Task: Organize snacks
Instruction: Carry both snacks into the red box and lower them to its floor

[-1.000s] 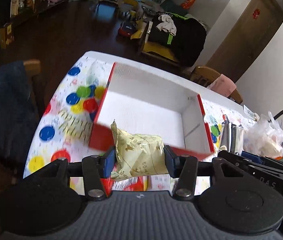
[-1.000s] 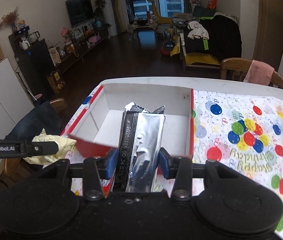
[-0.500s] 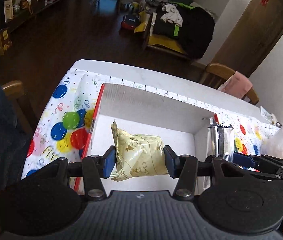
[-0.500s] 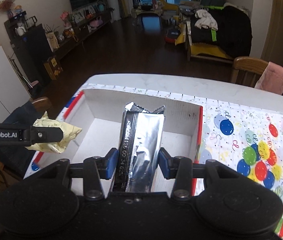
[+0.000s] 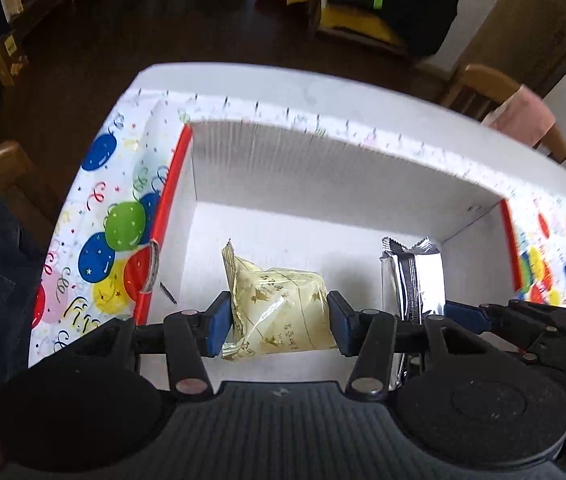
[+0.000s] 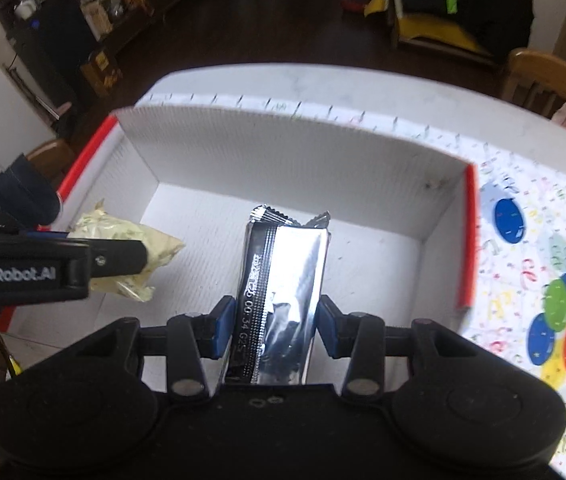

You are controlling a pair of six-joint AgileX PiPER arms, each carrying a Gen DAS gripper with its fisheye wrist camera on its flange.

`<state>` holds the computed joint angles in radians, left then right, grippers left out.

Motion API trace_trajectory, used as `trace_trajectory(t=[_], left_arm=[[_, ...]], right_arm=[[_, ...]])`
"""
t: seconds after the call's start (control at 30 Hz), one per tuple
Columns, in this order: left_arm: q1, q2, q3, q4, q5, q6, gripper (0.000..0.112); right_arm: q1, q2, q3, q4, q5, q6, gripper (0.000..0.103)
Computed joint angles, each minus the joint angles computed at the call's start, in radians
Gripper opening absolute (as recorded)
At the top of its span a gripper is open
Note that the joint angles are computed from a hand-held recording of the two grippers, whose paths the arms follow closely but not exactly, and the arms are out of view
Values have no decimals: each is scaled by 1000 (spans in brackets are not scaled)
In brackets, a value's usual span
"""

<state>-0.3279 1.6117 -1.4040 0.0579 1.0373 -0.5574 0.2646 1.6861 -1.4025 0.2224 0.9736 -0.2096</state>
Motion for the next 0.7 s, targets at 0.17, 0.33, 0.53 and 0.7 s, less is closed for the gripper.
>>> trace_trajectory(t=[0.17,0.33,0.53,0.7], left_arm=[[6,57,-26,-14,13,24,50],[0,118,-90,-1,70,61,50],[16,153,-121,-17,100,97,50],[24,175,-144,-37,125,122,50]], right_arm=[[14,46,-17,-26,9,11,42],[31,80,-30,-73,11,32,42],[31,100,-37,-100,26,39,42],[29,114,-33,-102,33,42,42]])
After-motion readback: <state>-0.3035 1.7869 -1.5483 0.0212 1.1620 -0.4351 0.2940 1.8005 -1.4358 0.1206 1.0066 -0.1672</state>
